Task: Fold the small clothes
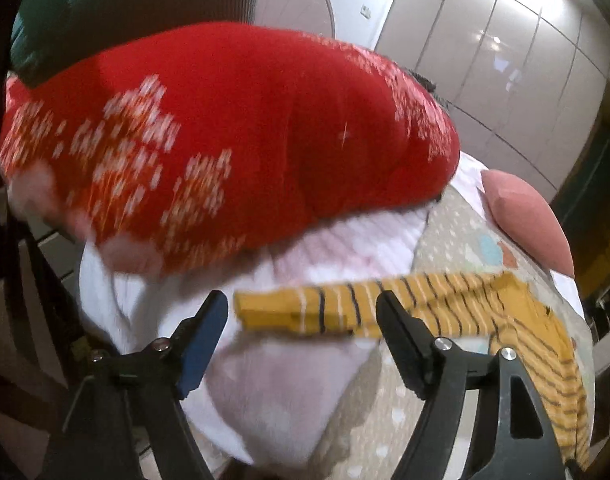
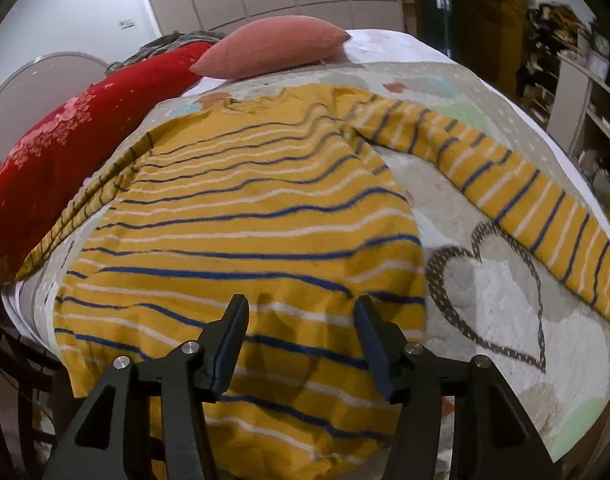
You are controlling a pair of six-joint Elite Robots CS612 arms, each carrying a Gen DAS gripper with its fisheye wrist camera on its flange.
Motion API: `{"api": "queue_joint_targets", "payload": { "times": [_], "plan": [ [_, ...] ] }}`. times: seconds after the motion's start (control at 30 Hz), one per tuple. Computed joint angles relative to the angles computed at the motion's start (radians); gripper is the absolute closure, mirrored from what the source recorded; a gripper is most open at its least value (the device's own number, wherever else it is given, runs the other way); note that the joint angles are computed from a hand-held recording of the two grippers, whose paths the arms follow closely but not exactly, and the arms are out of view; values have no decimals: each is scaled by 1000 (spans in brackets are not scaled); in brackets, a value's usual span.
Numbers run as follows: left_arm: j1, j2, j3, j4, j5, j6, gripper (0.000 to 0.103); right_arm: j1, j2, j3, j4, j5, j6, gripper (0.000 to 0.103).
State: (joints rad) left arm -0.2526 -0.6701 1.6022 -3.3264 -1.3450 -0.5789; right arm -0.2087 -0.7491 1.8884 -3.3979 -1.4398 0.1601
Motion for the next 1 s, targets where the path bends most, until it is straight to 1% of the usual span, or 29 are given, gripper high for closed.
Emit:
{"api": "queue_joint_targets", "payload": {
  "times": [0.07, 0.17, 0.2, 0.27, 0.33, 0.37, 0.5, 0.57, 0.63, 0.73, 0.8, 0.87, 0.9, 1.0],
  "plan": [
    [-3, -1, 23, -13, -17, -3, 22, 14, -3, -23, 14, 21, -29, 44],
    [-13, 1, 55, -20, -49, 14, 22, 49, 2, -81, 62, 70, -89, 44],
    [-17, -1, 66, -20, -49, 26, 22, 62, 8, -107, 88, 97, -108, 44],
    [-30, -4, 91, -31, -25, 49, 22, 91, 28, -174, 153, 162, -140, 44],
    [-41, -9, 113, -39, -5, 56, 22, 124, 59, -255, 223, 219, -168, 43],
    [-43, -10, 126, -49, -7, 57, 22, 138, 74, -291, 250, 237, -182, 44],
    [-50, -15, 162, -91, -15, 64, 20, 202, 154, -466, 393, 300, -243, 44],
    [-50, -16, 173, -97, -9, 77, 20, 226, 204, -571, 491, 361, -247, 44],
    [-47, -16, 183, -102, -11, 88, 20, 248, 257, -681, 583, 405, -233, 43],
    [-35, -14, 190, -100, -31, 88, 20, 272, 335, -834, 681, 427, -195, 43],
    [-23, -10, 191, -94, -50, 72, 20, 285, 384, -929, 741, 433, -172, 43],
    [-9, -3, 188, -90, -81, 56, 20, 295, 447, -1055, 850, 449, -157, 40],
    [-3, 0, 186, -85, -93, 46, 20, 299, 472, -1106, 882, 447, -142, 40],
    [12, 13, 181, -88, -112, 16, 20, 308, 533, -1239, 928, 447, -116, 37]
  ]
}}
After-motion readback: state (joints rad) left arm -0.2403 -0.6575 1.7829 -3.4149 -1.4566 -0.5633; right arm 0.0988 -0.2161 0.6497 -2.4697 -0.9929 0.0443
